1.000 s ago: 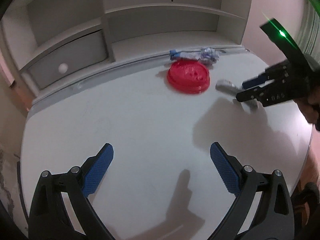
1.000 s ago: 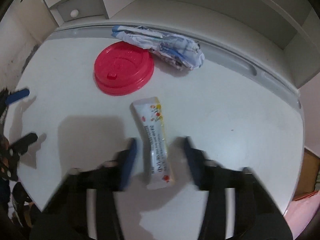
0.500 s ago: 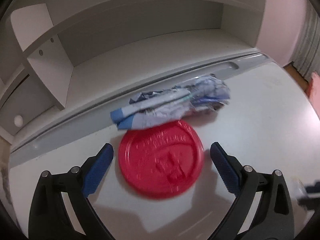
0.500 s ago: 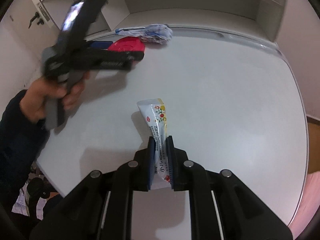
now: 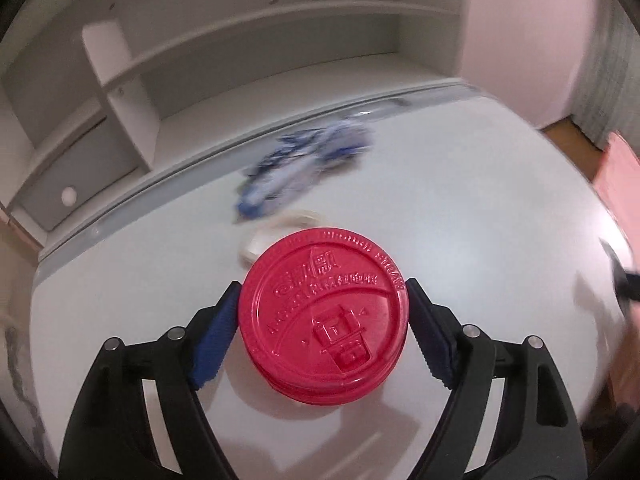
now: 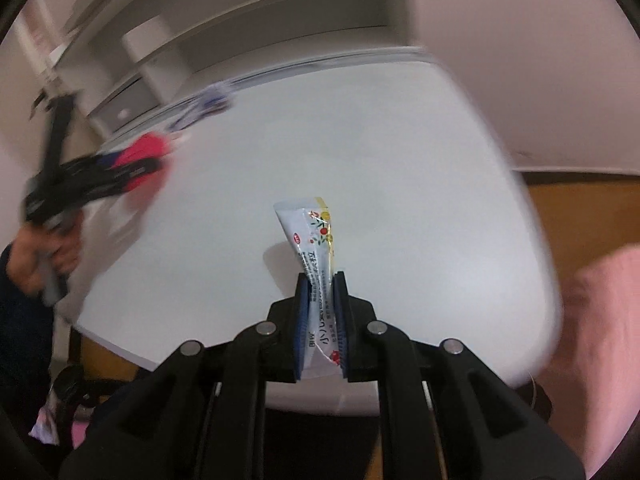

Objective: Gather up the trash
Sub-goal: 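Carry the red lid and wrapper over the bin and release both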

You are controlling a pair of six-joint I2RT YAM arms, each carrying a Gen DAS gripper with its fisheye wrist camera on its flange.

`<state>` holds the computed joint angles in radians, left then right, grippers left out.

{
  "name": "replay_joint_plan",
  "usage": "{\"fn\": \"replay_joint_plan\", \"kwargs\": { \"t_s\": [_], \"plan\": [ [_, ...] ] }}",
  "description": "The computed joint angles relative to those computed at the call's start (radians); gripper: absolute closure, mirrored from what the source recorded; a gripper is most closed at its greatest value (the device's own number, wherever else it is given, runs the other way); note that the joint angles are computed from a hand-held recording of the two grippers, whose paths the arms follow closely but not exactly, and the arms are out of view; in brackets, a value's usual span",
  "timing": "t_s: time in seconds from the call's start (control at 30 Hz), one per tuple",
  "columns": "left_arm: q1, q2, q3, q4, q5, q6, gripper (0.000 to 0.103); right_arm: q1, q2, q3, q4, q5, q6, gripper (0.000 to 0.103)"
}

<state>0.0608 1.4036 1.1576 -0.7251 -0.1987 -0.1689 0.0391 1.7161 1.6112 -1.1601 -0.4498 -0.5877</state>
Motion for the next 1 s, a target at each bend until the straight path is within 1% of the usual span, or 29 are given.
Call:
{"fn": "replay_joint_plan", "kwargs": {
  "t_s": [0.03, 0.1, 0.17, 0.23, 0.3, 0.33, 0.37, 0.43, 0.5, 0.6, 0.73, 0.77, 0.87, 0.9, 0.97, 1.0],
  "plan": [
    [-0.035, -0.046, -0.016, -0.024, -0.009, -0.013, 0.025, -0.036, -0.003, -0.007, 0.002, -0.007, -0.004, 0.09],
    [-0.162, -0.076, -0.011, -0.04, -0.051, -0.071, 0.025, -0.126, -0.009, -0.029, 0.026, -0.019, -0.004, 0.09],
    [-0.281, -0.052, 0.025, -0.034, -0.072, -0.117, 0.025, -0.222, -0.008, -0.04, 0.043, -0.04, -0.002, 0.09],
    [-0.416, 0.01, 0.087, -0.008, -0.095, -0.15, 0.025, -0.317, -0.006, -0.057, 0.067, -0.057, 0.004, 0.09],
    [-0.552, 0.099, 0.166, 0.022, -0.124, -0.167, 0.025, -0.425, 0.018, -0.055, 0.083, -0.062, 0.005, 0.09],
    [-0.597, 0.15, 0.21, 0.039, -0.125, -0.167, 0.025, -0.454, 0.031, -0.055, 0.095, -0.059, 0.013, 0.09],
    [-0.641, 0.201, 0.256, 0.053, -0.115, -0.167, 0.025, -0.501, 0.052, -0.051, 0.105, -0.054, 0.014, 0.09],
    [-0.716, 0.316, 0.355, 0.087, -0.063, -0.163, 0.025, -0.577, 0.087, -0.051, 0.134, -0.038, 0.013, 0.09],
    [-0.779, 0.441, 0.46, 0.111, -0.03, -0.154, 0.025, -0.655, 0.156, -0.017, 0.147, -0.033, 0.011, 0.09],
    [-0.839, 0.621, 0.613, 0.118, 0.021, -0.147, 0.025, -0.729, 0.254, 0.017, 0.199, 0.005, 0.036, 0.09],
    [-0.869, 0.844, 0.791, 0.122, 0.098, -0.155, 0.025, -0.774, 0.37, 0.061, 0.248, 0.065, 0.085, 0.09],
    [-0.871, 0.906, 0.849, 0.111, 0.121, -0.159, 0.025, -0.78, 0.404, 0.077, 0.253, 0.083, 0.1, 0.09],
    [-0.871, 1.153, 1.139, -0.01, 0.151, -0.179, 0.025, -0.779, 0.493, 0.114, 0.275, 0.148, 0.117, 0.09],
    [-0.874, 1.223, 1.213, -0.022, 0.164, -0.192, 0.025, -0.78, 0.515, 0.127, 0.274, 0.156, 0.12, 0.09],
    [-0.869, 1.298, 1.271, -0.021, 0.184, -0.21, 0.025, -0.788, 0.563, 0.154, 0.271, 0.174, 0.13, 0.09],
    [-0.864, 1.358, 1.335, -0.035, 0.204, -0.222, 0.025, -0.792, 0.58, 0.163, 0.27, 0.183, 0.129, 0.09]
  ]
}}
